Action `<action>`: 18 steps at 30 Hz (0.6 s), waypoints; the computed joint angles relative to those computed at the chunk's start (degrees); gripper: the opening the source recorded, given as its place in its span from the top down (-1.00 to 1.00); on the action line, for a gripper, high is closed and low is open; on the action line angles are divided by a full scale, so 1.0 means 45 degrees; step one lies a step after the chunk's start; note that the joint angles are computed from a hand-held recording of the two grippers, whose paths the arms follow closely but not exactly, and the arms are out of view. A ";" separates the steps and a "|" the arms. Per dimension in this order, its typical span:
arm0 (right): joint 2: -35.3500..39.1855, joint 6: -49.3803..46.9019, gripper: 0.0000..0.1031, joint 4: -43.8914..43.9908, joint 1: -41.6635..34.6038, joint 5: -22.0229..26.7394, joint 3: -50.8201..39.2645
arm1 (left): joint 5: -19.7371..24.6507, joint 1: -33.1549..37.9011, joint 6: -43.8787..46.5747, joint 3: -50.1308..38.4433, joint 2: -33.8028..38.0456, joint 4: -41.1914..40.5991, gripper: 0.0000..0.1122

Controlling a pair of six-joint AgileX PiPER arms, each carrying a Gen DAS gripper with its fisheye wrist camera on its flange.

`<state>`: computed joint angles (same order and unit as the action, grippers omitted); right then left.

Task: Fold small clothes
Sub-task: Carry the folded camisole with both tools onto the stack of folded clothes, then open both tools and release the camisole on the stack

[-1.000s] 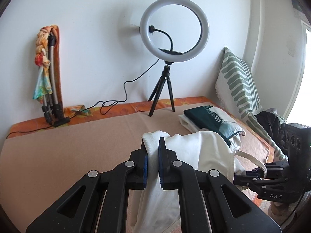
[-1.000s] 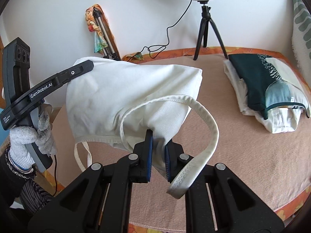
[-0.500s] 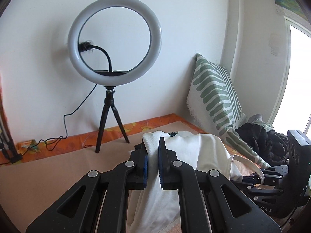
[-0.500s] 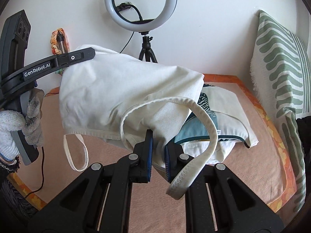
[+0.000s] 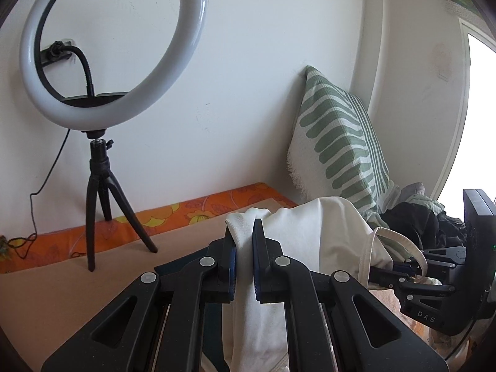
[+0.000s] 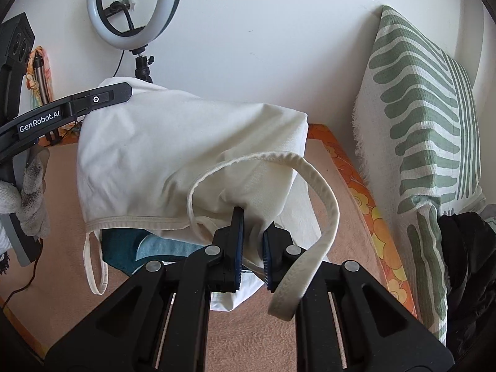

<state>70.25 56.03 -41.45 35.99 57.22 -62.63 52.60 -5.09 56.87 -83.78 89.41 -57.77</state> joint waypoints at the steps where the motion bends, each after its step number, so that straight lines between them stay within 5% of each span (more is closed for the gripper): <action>1: 0.0083 -0.0405 0.78 0.0161 -0.0461 -0.0312 0.0096 | -0.0236 -0.0180 -0.0077 -0.0018 0.0153 0.0047 0.88; 7: 0.0695 -0.1532 0.78 0.0502 -0.2644 -0.1643 0.0509 | -0.2003 -0.1351 -0.0488 0.0005 0.0808 0.1207 0.88; 10: 0.1208 -0.2842 0.69 0.1932 -0.3922 -0.2145 0.0310 | -0.2881 -0.2222 -0.2178 -0.0434 0.1184 0.3826 0.75; 12: 0.1423 -0.2313 0.31 0.1470 -0.3888 -0.1757 0.0335 | -0.3410 -0.2308 -0.2310 -0.0287 0.1089 0.4195 0.31; 13: 0.1324 -0.2078 0.06 0.1285 -0.3821 -0.1763 0.0493 | -0.3295 -0.2184 -0.2148 -0.0294 0.1036 0.3974 -0.14; 14: 0.1142 -0.1884 -0.08 0.1180 -0.3775 -0.1838 0.0682 | -0.3219 -0.2061 -0.1975 -0.0242 0.0932 0.3755 -0.35; 18: 0.0573 -0.1442 -0.22 0.1201 -0.3650 -0.1898 0.1072 | -0.2722 -0.1770 -0.1420 -0.0155 0.0524 0.3337 -0.43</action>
<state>72.83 49.54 -36.04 19.57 48.68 -57.81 40.35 -13.06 50.48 -84.48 91.76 -42.76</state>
